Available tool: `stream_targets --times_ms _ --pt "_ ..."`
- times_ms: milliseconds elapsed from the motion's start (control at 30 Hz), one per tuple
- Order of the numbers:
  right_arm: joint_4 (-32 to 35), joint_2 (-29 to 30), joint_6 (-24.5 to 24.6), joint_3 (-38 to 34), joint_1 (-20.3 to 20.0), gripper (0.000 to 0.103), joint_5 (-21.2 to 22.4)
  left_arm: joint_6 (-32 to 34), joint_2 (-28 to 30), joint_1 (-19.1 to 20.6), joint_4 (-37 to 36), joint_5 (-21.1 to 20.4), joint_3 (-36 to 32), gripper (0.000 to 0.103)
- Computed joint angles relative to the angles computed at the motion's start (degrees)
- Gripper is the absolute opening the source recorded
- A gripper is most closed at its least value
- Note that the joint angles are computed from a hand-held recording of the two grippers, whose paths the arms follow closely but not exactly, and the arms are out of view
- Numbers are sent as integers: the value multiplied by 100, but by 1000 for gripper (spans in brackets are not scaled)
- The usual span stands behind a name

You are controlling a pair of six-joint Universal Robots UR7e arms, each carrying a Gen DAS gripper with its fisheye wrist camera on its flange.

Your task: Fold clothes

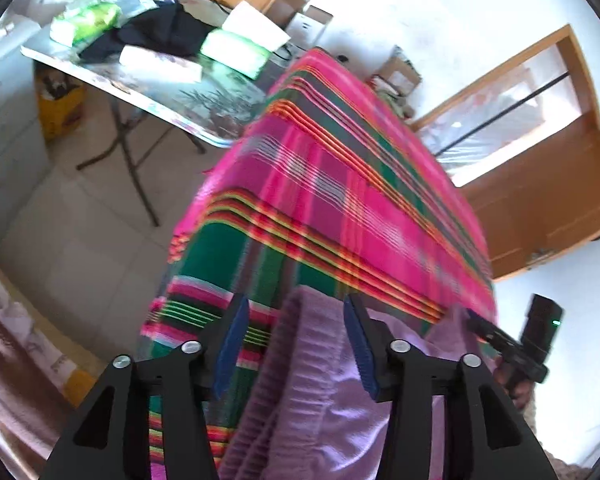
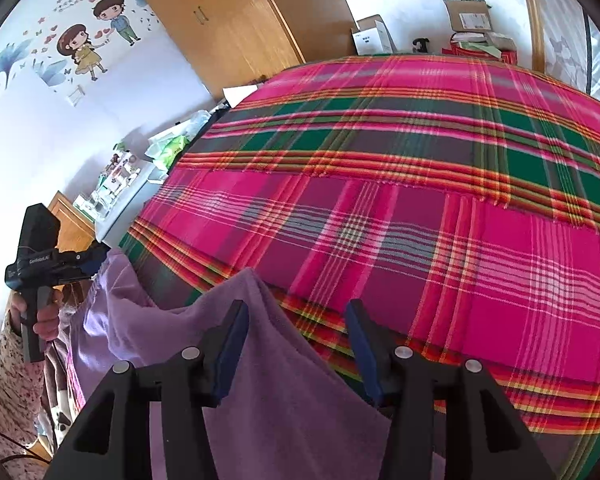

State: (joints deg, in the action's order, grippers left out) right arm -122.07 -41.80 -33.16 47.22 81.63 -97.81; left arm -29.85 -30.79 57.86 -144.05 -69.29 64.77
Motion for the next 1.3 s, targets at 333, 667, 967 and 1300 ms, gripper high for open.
stream_targets --times_ms 333,667,967,1300 --pt "-133 1 -37 71 38 52 -100 39 166 -156 259 222 -188 54" --pt "-267 64 81 71 67 51 -1 -495 -6 -67 -293 165 253 9" --pt "-258 28 258 129 -11 3 406 -590 -148 -236 -979 647 699 5" --pt "-1049 52 459 320 47 2 35 -714 -480 -386 -1659 1200 1396 4"
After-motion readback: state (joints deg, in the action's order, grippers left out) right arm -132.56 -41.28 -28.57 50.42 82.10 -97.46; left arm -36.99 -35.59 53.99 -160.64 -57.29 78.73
